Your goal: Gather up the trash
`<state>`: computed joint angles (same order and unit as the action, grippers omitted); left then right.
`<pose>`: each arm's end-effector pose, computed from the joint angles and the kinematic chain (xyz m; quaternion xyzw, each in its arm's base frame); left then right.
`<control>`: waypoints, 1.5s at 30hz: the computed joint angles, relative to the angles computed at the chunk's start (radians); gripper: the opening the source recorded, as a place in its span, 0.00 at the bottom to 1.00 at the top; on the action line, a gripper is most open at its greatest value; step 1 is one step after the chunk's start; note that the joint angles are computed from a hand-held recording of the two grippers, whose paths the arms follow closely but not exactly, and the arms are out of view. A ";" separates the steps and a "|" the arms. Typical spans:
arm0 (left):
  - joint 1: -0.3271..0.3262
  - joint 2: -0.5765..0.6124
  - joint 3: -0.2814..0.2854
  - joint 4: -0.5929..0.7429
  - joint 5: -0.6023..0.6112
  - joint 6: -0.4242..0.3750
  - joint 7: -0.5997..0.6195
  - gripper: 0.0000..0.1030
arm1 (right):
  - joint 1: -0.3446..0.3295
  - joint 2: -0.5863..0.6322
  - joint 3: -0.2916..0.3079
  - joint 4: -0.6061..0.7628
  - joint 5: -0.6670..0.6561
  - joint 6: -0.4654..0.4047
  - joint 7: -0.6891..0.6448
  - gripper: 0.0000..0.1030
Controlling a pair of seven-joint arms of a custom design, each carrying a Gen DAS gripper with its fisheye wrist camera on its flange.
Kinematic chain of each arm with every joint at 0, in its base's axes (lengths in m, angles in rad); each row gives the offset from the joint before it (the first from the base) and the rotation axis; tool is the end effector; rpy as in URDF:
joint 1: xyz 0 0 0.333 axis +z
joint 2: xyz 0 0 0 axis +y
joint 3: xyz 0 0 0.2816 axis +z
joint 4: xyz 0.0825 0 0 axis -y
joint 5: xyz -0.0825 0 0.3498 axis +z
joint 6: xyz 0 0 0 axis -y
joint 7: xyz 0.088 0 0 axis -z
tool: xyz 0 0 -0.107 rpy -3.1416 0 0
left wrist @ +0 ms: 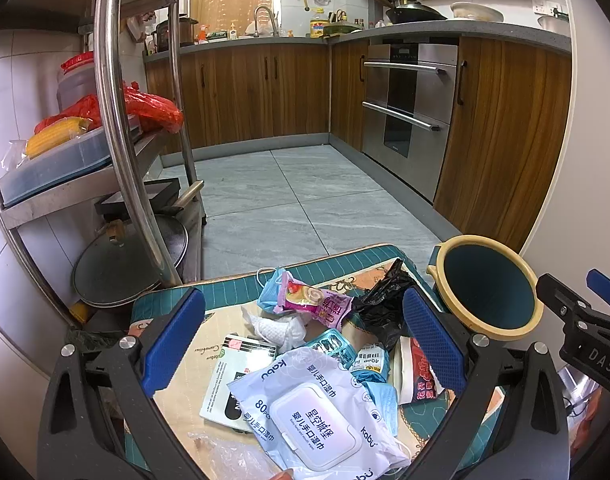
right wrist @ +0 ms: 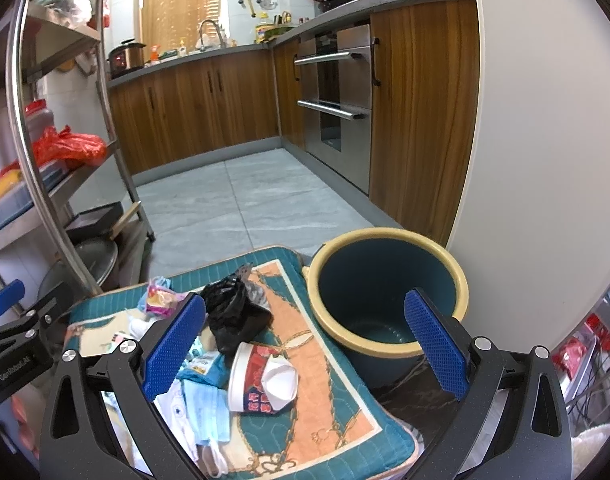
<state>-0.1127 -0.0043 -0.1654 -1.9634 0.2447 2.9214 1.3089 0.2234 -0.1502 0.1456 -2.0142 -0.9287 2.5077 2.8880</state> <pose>0.5474 -0.1722 0.5681 -0.5505 0.6927 -0.3606 0.2952 0.4928 0.2015 0.5650 -0.5072 0.7241 -0.3583 0.3002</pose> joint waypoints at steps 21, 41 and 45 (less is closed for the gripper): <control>0.001 0.140 0.033 0.220 0.184 -0.089 -0.049 0.95 | -0.011 0.158 -0.089 0.166 0.316 0.091 -0.397 0.96; -0.033 0.539 0.048 0.685 -0.021 -0.274 0.237 0.95 | -0.014 0.535 -0.085 0.501 0.999 0.098 -1.030 0.89; -0.026 0.599 0.049 0.758 -0.073 -0.330 0.249 0.95 | -0.014 0.639 -0.080 0.633 1.033 -0.006 -1.071 0.71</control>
<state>-0.1384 0.5947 -0.1165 -1.2050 0.1716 2.5918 1.5581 0.2094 0.4887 0.0653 -1.3810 0.1046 2.5017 1.8172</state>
